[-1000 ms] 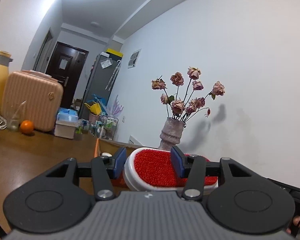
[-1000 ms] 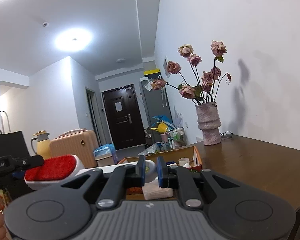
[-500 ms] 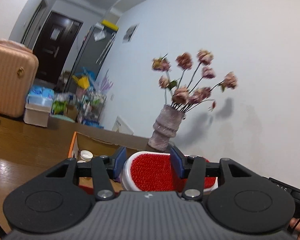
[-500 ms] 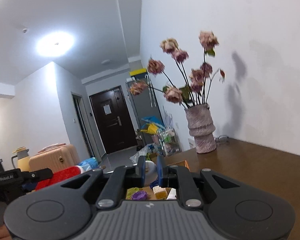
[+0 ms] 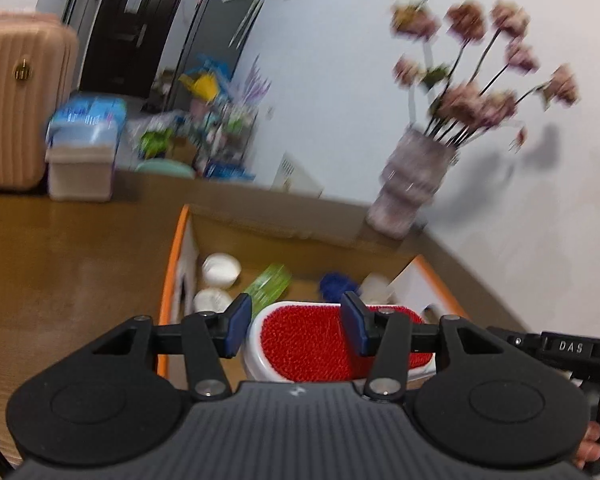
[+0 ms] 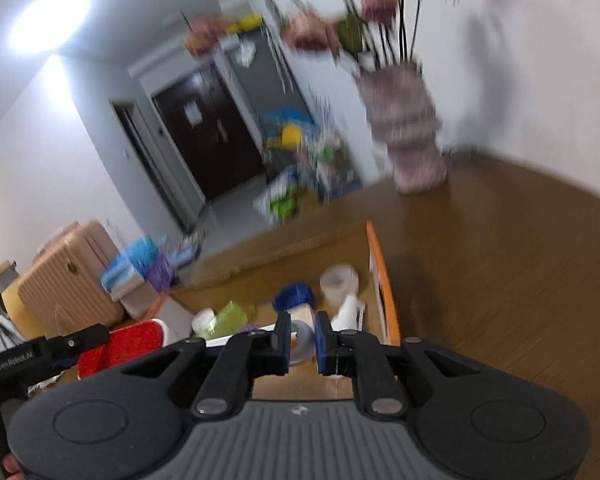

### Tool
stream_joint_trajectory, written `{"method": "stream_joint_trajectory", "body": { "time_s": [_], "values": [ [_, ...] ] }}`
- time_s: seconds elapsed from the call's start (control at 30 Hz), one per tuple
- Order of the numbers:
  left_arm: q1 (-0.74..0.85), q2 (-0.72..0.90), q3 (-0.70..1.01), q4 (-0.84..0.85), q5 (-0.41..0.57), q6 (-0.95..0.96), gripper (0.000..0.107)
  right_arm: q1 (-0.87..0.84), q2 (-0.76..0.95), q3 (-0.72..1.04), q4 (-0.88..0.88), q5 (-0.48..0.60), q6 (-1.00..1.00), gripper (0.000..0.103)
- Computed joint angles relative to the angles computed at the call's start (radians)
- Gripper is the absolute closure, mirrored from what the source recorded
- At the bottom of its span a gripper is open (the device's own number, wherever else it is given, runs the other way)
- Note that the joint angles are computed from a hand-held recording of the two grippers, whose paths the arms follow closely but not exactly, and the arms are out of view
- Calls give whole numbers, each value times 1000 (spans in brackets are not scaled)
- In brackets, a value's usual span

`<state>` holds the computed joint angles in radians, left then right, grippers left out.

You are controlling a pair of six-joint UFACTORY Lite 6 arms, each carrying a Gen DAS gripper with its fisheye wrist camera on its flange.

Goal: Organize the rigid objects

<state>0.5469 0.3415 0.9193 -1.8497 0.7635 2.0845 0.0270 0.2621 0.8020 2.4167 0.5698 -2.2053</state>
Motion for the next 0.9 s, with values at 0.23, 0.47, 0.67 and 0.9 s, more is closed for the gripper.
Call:
{"method": "stream_joint_trajectory", "body": {
  "time_s": [0.23,0.47,0.67,0.9],
  "values": [
    [-4,131,91,37,-61,-7,58,88,180,193,-109,-176,74,88],
    [-58,106,82,78,-159,-3,57,112,204,246,-266,-252,180,82],
    [-16,-66,-73,48,-145,63,54,109,55,124,-203,-234,102,64],
    [112,-453,-391,-34,-62,239,33,91,-279,-145,-82,-188,-54,56]
  ]
}}
